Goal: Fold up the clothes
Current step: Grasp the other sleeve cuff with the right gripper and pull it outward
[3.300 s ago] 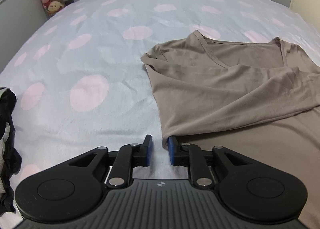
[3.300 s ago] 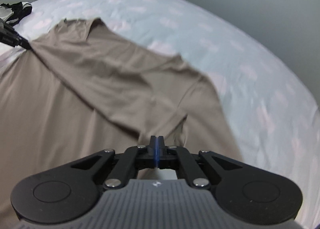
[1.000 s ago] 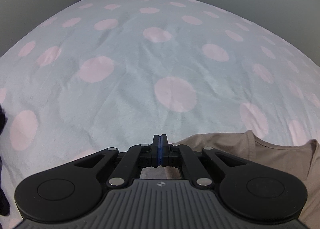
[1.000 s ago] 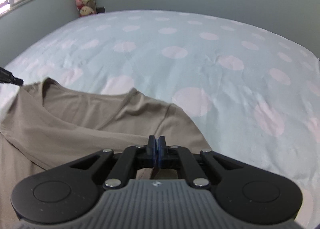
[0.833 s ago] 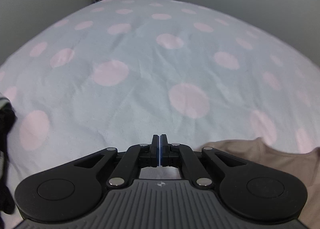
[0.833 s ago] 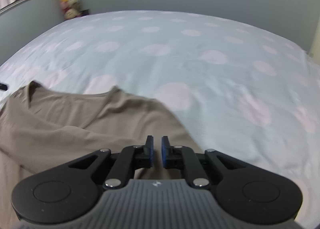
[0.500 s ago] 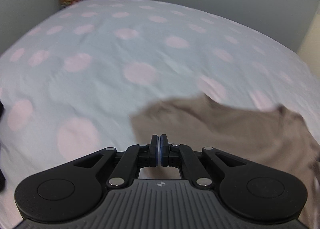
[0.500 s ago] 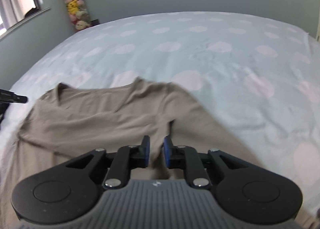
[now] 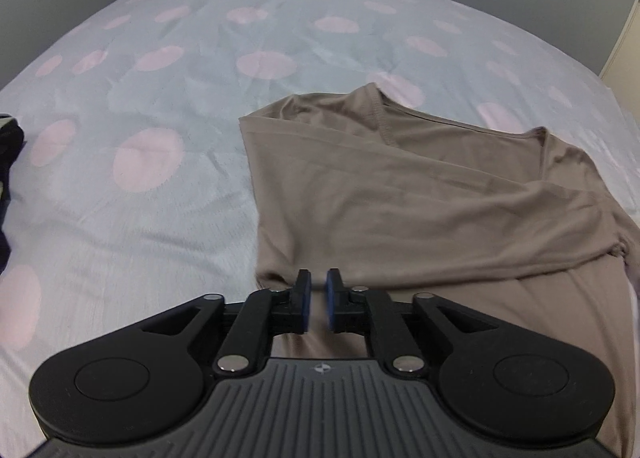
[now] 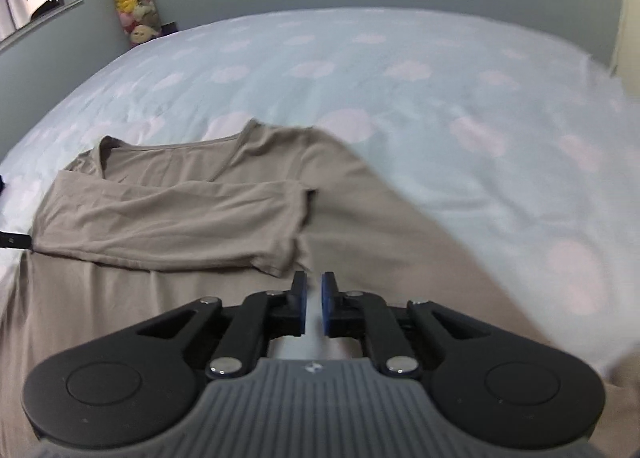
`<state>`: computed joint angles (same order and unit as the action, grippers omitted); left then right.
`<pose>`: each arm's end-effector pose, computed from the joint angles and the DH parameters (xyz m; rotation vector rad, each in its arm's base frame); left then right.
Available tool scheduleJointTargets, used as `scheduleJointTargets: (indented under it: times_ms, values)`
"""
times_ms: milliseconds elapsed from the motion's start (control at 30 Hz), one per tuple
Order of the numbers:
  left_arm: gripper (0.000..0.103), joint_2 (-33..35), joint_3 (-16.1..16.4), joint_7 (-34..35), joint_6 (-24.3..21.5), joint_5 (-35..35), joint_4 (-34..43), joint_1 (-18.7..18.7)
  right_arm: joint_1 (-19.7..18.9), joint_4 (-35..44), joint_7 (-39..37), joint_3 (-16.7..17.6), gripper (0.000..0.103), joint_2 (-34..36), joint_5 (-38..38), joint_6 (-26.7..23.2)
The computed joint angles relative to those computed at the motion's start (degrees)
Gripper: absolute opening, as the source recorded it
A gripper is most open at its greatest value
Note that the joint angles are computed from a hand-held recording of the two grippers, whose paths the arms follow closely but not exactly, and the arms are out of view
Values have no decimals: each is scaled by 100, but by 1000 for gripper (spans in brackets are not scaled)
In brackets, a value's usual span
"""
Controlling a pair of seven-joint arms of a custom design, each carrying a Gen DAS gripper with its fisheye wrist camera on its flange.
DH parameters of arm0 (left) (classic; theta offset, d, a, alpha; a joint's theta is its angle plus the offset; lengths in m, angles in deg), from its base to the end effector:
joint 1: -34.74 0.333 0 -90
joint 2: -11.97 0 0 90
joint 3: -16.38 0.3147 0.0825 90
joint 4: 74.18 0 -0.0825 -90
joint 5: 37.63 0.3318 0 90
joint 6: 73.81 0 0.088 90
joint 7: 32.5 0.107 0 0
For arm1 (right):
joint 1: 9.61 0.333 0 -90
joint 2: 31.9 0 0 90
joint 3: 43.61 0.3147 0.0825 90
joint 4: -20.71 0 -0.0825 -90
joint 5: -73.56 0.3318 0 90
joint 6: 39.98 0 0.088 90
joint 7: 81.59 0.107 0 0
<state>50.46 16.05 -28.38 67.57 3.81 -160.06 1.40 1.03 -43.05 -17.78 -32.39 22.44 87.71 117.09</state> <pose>0.5790 -0.3863 0.3318 -2.2145 1.4615 -0.5542 0.7391 0.2175 0.3424 -2.0980 1.2354 -0.3826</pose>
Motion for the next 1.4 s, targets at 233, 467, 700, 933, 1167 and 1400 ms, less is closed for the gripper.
scheduleJointTargets:
  times_ms: [233,467,700,933,1167,1400]
  values:
    - [14,-100,-104,-132,-215,240,64,-440,12,-2143,463,-814,25,-1368,-445,1008]
    - [14,-164,-203,-683,-196,342,23,-727,890,-3059,1490,-2491,41,-1740,-1873,1561]
    - [15,-228,-237,-1129,-379,495,66,-980,1488,-3124,2052,-3456,38,-1443,-3033,1725]
    - [17,-338,-320,-1455,-669,655,-1,-1098,1515,-3054,2458,-3600,2,-1343,-3618,1794]
    - [18,-564,-393,-1891,-513,974,-308,-1090,749,-3162,2244,-2546,4,-1795,-3342,1626]
    - [18,-760,-461,-2279,-410,1292,-571,-1058,82,-3241,1747,-1403,4,-2235,-2547,1358]
